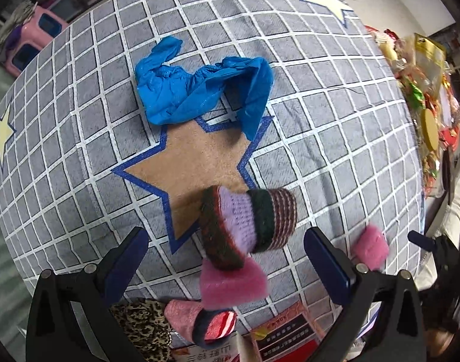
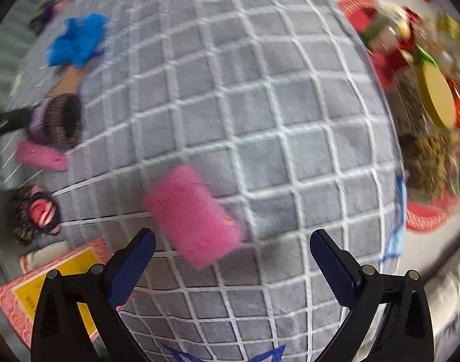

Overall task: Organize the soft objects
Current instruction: 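Grasp the purple knit hat with left tool while right tool grasps pink foam block, then carry the purple knit hat and pink foam block over the white box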

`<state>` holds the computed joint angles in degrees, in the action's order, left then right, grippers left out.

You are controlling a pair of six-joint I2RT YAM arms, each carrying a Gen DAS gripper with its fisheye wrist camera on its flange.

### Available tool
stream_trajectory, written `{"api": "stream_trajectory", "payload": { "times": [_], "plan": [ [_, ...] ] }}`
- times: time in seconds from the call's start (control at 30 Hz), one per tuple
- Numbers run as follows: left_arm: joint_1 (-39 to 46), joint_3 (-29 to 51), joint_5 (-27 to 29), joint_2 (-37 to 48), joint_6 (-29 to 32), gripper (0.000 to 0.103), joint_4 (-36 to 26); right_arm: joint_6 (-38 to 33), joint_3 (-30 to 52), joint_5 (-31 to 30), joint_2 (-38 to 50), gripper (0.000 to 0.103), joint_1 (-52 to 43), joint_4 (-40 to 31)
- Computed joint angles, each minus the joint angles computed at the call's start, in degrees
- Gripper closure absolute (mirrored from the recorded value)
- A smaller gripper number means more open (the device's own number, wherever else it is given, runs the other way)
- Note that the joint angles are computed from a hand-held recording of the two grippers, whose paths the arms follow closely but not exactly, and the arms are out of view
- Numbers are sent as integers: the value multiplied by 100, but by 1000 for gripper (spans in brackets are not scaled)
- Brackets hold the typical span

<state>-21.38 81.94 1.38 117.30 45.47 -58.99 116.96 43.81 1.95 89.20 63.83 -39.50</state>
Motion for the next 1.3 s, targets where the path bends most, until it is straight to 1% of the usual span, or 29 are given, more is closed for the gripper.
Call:
{"api": "stream_trajectory", "payload": {
  "times": [0.03,0.13,0.27,0.33,0.4,0.47,0.5,0.53,0.57,0.6,0.63,0.67,0.7,0.77,0.8,0.83,0.9,1.07,1.27,1.3],
  "plan": [
    [-81,-46,-60,2,-80,0,53,-316,108,22,56,0,-140,-76],
    [-301,-216,-285,65,-357,0,283,-1255,505,-49,593,0,-523,-106],
    [-484,-177,-450,321,-615,1,351,-1991,871,-276,1400,0,-817,-19],
    [-595,-225,-498,438,-662,4,437,-2211,963,-372,1634,0,-919,6],
    [-708,-269,-550,505,-690,7,482,-2126,1026,-252,1643,0,-948,39],
    [-853,-263,-667,673,-728,9,465,-1989,1031,-289,1602,0,-918,42],
    [-946,-287,-712,755,-780,12,502,-2034,1076,-323,1605,0,-957,71],
    [-1009,-305,-772,812,-806,18,517,-2016,833,-372,1345,0,-941,-1],
    [-1047,-295,-796,884,-829,23,524,-2152,812,-457,1372,0,-1012,74],
    [-1062,-263,-777,950,-825,33,478,-2155,672,-508,1295,0,-949,141],
    [-1101,-297,-739,967,-830,38,478,-2236,734,-527,1312,0,-992,81],
    [-1136,-363,-730,932,-806,39,552,-2275,678,-505,1414,0,-1031,240],
    [-1139,-430,-701,891,-750,44,626,-2240,740,-477,1487,5,-1032,228],
    [-1140,-524,-532,775,-640,47,681,-2019,666,-329,1391,19,-885,168],
    [-1152,-578,-453,686,-631,49,696,-1922,716,-240,1305,39,-805,42],
    [-1072,-587,-379,570,-529,49,685,-1905,693,-134,1206,56,-778,-34],
    [-1060,-714,-299,345,-511,50,790,-1865,585,-4,958,56,-777,-88],
    [-991,-1279,11,-538,-366,50,1164,-1540,329,323,315,56,-739,-272],
    [-1140,-1630,277,-1331,-414,50,1302,-992,181,596,-363,56,-552,-733],
    [-1092,-1632,321,-1352,-374,50,1312,-895,175,625,-435,56,-503,-785]
  ]
}}
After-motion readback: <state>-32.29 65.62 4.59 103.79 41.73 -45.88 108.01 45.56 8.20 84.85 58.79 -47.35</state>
